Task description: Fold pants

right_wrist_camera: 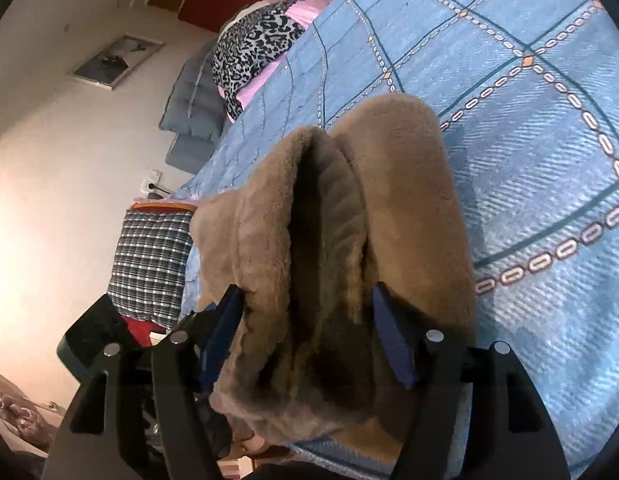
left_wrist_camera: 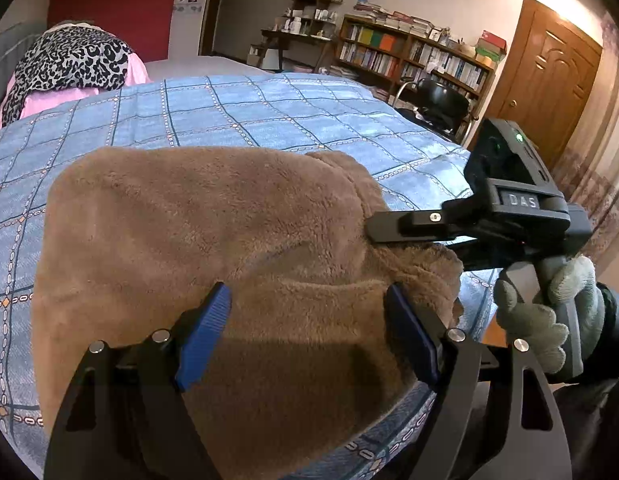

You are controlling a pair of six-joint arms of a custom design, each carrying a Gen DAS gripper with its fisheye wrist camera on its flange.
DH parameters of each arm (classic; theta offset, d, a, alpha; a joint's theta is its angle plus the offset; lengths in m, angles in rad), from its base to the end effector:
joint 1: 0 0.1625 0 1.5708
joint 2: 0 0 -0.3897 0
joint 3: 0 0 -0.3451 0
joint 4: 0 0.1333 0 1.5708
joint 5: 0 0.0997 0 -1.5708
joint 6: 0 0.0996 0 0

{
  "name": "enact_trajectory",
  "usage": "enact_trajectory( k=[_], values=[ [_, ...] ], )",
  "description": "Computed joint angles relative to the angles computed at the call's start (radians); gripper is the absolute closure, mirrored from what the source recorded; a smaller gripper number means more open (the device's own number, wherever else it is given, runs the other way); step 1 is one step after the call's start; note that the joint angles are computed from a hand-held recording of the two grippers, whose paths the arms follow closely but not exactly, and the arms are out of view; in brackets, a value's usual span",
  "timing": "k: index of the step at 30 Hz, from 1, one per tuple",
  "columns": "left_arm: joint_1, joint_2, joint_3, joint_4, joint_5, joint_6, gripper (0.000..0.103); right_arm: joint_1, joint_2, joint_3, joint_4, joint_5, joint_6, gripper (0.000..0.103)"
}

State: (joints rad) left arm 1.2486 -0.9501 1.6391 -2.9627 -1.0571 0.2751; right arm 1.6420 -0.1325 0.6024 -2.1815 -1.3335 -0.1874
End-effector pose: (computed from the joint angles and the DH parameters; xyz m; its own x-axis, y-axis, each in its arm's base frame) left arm -0.0251 -0.6507 0.2584 -0.8262 0.1720 -0.5364 0.4842 0.7034 -0.5203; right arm 0.2137 -0.7931 -0.0241 -0.9371 -0.2843 -0.2025 -0.2494 0.9513 -0.1812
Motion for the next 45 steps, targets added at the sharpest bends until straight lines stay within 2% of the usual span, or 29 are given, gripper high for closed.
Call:
enact_trajectory(
  k=[2, 3, 4, 6, 7, 9, 12, 16, 18, 20, 23, 25, 29, 31, 32, 33, 37, 40, 45],
  values=[
    [0.000, 0.001, -0.001, 0.001, 0.001, -0.001, 0.022, 0.009, 0.012, -0.013, -0.005, -0.014, -0.017, 0.036],
    [0.000, 0.001, -0.001, 0.001, 0.002, -0.001, 0.022, 0.014, 0.020, -0.023, -0.005, -0.020, -0.030, 0.039],
    [0.000, 0.001, -0.001, 0.002, 0.002, -0.002, 0.022, 0.019, 0.027, -0.031, -0.006, -0.026, -0.045, 0.045],
    [-0.001, -0.004, -0.004, 0.014, 0.000, -0.014, 0.022, 0.025, 0.037, -0.049, 0.004, -0.021, -0.063, 0.071],
    [-0.001, -0.006, -0.007, 0.018, 0.000, -0.018, 0.022, 0.027, 0.035, -0.046, 0.001, -0.008, -0.069, 0.077],
    [-0.004, -0.012, -0.014, 0.022, -0.005, -0.023, 0.022, 0.034, 0.002, 0.011, -0.060, -0.014, -0.101, 0.082],
    [-0.014, -0.022, -0.020, 0.005, -0.009, -0.016, 0.022, 0.053, -0.048, 0.084, -0.162, -0.016, -0.145, 0.084],
    [-0.027, -0.026, -0.030, -0.018, -0.013, 0.014, 0.021, 0.072, -0.121, 0.177, -0.304, -0.021, -0.201, 0.085],
    [-0.027, -0.019, -0.041, -0.001, -0.013, 0.025, 0.020, 0.072, -0.139, 0.192, -0.338, -0.042, -0.216, 0.085],
    [-0.019, -0.004, -0.051, 0.037, -0.001, 0.020, 0.020, 0.062, -0.141, 0.186, -0.342, -0.082, -0.219, 0.085],
    [-0.004, 0.012, -0.045, 0.072, 0.011, 0.011, 0.020, 0.030, -0.104, 0.133, -0.284, -0.157, -0.166, 0.085],
    [-0.006, 0.019, -0.024, 0.048, 0.037, 0.047, 0.019, 0.011, -0.091, 0.133, -0.264, -0.161, -0.151, 0.085],
    [-0.012, 0.019, -0.004, 0.026, 0.057, 0.085, 0.019, -0.002, -0.095, 0.166, -0.301, -0.141, -0.161, 0.083],
    [-0.012, 0.012, -0.005, 0.038, 0.052, 0.067, 0.019, 0.004, -0.090, 0.150, -0.294, -0.157, -0.168, 0.075],
    [-0.013, 0.007, 0.000, 0.036, 0.051, 0.058, 0.019, 0.005, -0.102, 0.173, -0.320, -0.169, -0.181, 0.066],
    [-0.012, 0.002, 0.002, 0.037, 0.047, 0.048, 0.019, 0.011, -0.111, 0.193, -0.352, -0.182, -0.194, 0.062],
    [-0.020, -0.024, 0.042, 0.021, 0.042, 0.019, 0.019, 0.046, -0.148, 0.278, -0.534, -0.257, -0.287, 0.061],
    [-0.024, -0.031, 0.070, 0.004, 0.048, 0.022, 0.019, 0.075, -0.140, 0.274, -0.627, -0.281, -0.334, 0.060],
    [-0.018, -0.023, 0.078, -0.029, 0.046, 0.026, 0.019, 0.106, -0.061, 0.107, -0.491, -0.247, -0.386, 0.060]
  ],
)
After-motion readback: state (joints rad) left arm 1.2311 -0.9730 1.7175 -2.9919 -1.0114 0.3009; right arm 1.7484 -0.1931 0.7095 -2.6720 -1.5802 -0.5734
